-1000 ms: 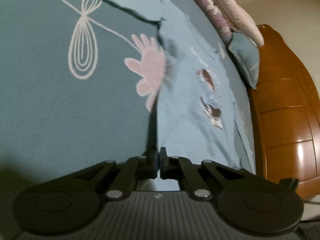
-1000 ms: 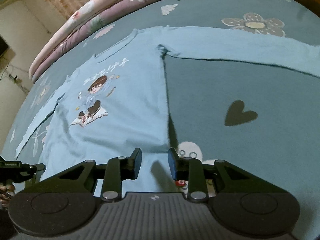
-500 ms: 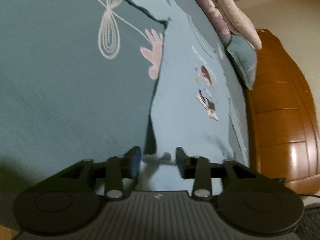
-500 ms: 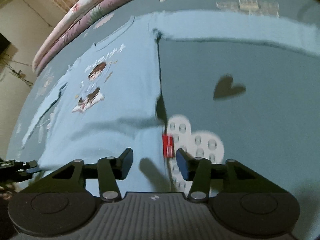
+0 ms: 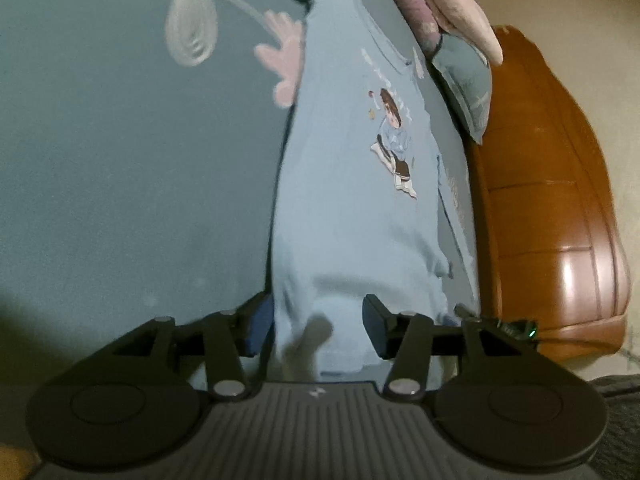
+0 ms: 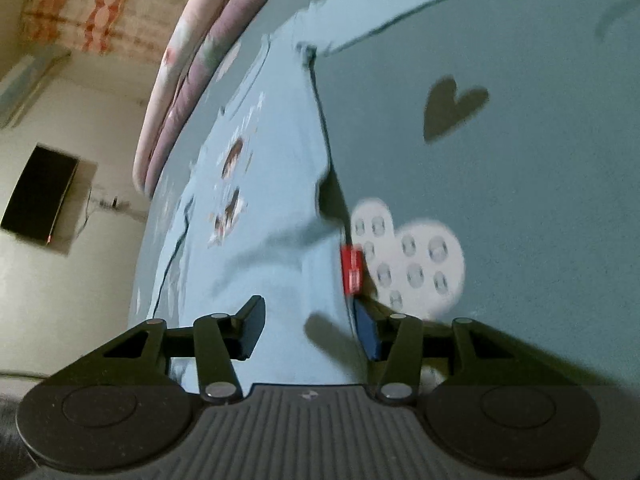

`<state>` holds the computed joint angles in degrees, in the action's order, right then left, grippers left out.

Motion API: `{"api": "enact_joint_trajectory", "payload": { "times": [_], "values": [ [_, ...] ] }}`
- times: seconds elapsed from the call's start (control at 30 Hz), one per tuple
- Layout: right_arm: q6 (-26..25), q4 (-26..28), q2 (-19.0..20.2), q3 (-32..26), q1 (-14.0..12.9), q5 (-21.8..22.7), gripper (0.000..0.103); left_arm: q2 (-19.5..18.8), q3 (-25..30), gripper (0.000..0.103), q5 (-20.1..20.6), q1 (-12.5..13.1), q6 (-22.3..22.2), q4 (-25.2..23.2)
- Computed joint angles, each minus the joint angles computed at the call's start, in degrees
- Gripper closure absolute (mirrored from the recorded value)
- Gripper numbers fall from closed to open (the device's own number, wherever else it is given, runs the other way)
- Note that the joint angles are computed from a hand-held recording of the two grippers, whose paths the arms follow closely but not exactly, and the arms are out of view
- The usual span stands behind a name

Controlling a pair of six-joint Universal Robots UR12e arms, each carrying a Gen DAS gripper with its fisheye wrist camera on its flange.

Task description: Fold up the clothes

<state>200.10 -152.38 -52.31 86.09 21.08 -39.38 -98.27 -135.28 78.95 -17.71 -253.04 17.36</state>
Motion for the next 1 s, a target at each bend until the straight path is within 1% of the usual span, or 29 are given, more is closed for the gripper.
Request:
{"api": "enact_joint_trajectory", "payload": {
  "times": [0.03,0.07,0.1,0.17,0.2,0.23,0.33,0.4,0.47,0.53,0.63,0.73,0.8,0.83,0.87,0.9,0.93,0.97,1.0],
  "values": [
    [-1.2,1.2,-0.4,0.5,-0.2,0.8,0.049,-0.5,-0.4,0.052,1.1,-0.5,-1.6,2.0],
    [-1.4,1.1,-0.4,0.9,-0.2,1.5,0.049,-0.9,-0.4,0.052,1.6,-0.6,-2.1,3.1],
    [-0.4,-0.2,-0.2,1.2,-0.3,2.0,0.049,-1.3,-0.4,0.052,2.0,-0.6,-2.2,3.8],
    [2.2,-2.8,0.5,0.8,-0.1,2.5,0.049,-0.8,0.6,0.052,3.1,-0.3,1.5,0.8],
    [2.0,-2.9,0.7,0.5,0.1,2.3,0.049,-0.5,1.1,0.052,3.8,-0.2,3.1,-0.8],
    [1.6,-2.8,0.8,0.1,0.3,2.0,0.049,-0.2,1.4,0.052,3.8,0.0,3.5,-1.7],
    [-1.1,0.0,0.1,0.2,0.3,1.4,0.049,0.8,1.2,0.052,2.6,0.0,1.5,-4.0],
    [-1.9,0.4,-0.7,1.3,0.0,1.7,0.049,0.9,0.3,0.052,3.3,-1.0,-2.3,-2.7],
    [0.3,-1.9,-0.7,2.4,-0.3,2.7,0.049,-0.6,-0.4,0.052,3.8,-2.3,-8.7,1.7],
    [1.0,-3.0,-0.3,2.4,-0.3,3.3,0.049,-2.0,-0.4,0.052,5.1,-3.2,-10.1,4.7],
    [1.4,-3.1,1.2,0.3,0.0,4.8,0.049,-3.9,0.9,0.051,5.6,-3.1,-10.3,6.8],
    [-2.4,0.9,1.8,-1.7,0.3,4.9,0.049,-3.6,1.0,0.052,5.8,-3.2,-9.6,6.0],
    [-3.9,3.2,1.3,-1.3,0.1,4.9,0.056,-3.5,0.3,0.053,7.5,-4.2,-11.7,7.1],
    [-4.7,4.3,1.0,-1.1,0.0,4.9,0.061,-3.6,-0.1,0.053,8.9,-4.9,-13.2,8.0],
    [-5.4,5.4,0.8,-0.9,-0.1,4.9,0.067,-3.6,-0.3,0.054,10.2,-5.5,-14.0,8.3],
    [-6.1,6.5,0.5,-0.7,-0.3,4.9,0.070,-3.6,-0.5,0.056,11.4,-6.0,-14.8,8.6],
    [-6.2,6.9,0.4,-0.5,-0.3,4.5,0.078,-3.6,-0.5,0.060,12.6,-6.6,-15.5,8.6],
    [-6.1,7.2,0.3,-0.4,-0.3,4.1,0.089,-3.3,-0.1,0.066,13.6,-6.9,-15.1,6.6],
    [-6.5,8.0,0.3,-0.6,-0.1,3.3,0.094,-2.8,0.5,0.085,14.1,-7.0,-14.1,3.6]
  ]
}}
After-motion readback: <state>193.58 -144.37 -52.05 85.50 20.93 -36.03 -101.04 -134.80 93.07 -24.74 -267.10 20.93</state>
